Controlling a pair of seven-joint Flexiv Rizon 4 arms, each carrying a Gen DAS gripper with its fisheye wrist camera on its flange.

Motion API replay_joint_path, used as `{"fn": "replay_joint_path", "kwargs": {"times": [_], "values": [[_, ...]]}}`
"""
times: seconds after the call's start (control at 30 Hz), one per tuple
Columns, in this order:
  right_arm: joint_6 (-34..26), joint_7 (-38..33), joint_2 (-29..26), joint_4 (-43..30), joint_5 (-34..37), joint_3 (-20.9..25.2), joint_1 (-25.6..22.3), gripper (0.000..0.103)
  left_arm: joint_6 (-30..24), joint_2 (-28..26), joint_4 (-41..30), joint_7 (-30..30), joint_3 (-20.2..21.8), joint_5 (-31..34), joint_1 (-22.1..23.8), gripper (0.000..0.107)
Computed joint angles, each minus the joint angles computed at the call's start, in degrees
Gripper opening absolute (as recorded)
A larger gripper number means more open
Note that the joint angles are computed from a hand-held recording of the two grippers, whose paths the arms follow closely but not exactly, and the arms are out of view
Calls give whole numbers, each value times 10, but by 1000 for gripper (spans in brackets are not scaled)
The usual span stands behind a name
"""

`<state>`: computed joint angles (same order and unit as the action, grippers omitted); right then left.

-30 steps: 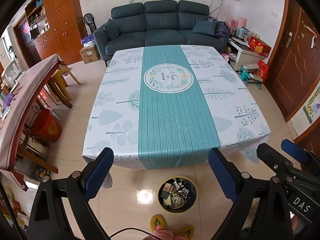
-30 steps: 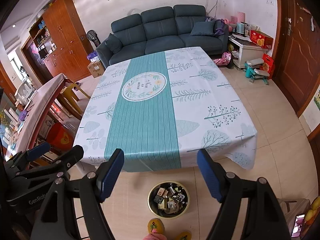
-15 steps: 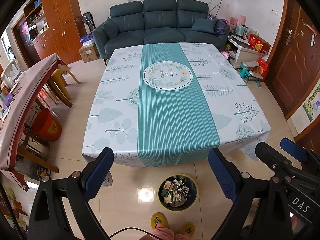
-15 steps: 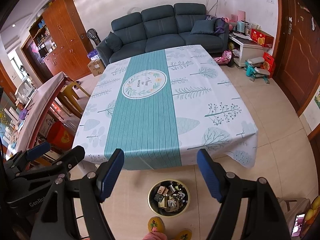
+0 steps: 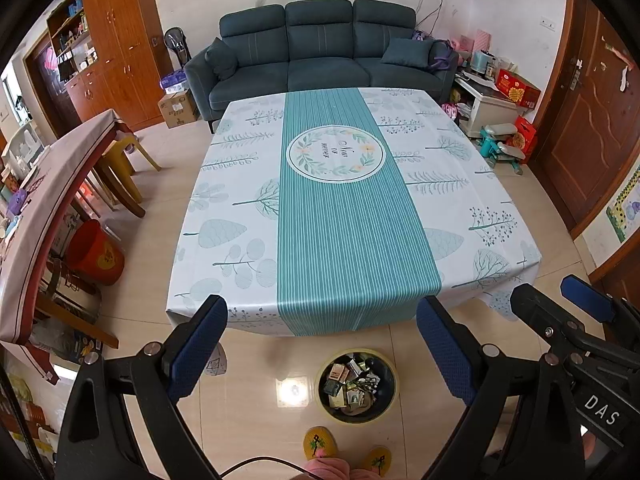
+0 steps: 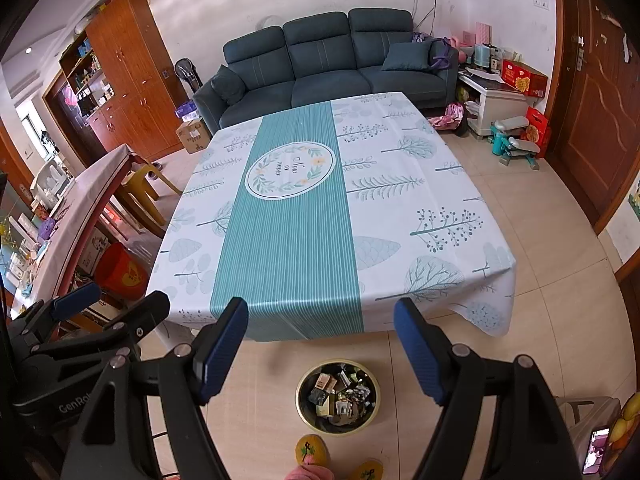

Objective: Collect trash

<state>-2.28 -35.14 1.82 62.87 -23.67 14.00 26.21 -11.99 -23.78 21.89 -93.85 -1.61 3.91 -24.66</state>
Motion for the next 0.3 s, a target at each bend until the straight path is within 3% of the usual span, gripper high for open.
{"fn": "replay_joint_path", "kwargs": {"times": [0.3], "values": [[0, 0, 0, 0, 0, 0, 0, 76, 2, 1, 2, 1, -1, -1, 1, 94]]}}
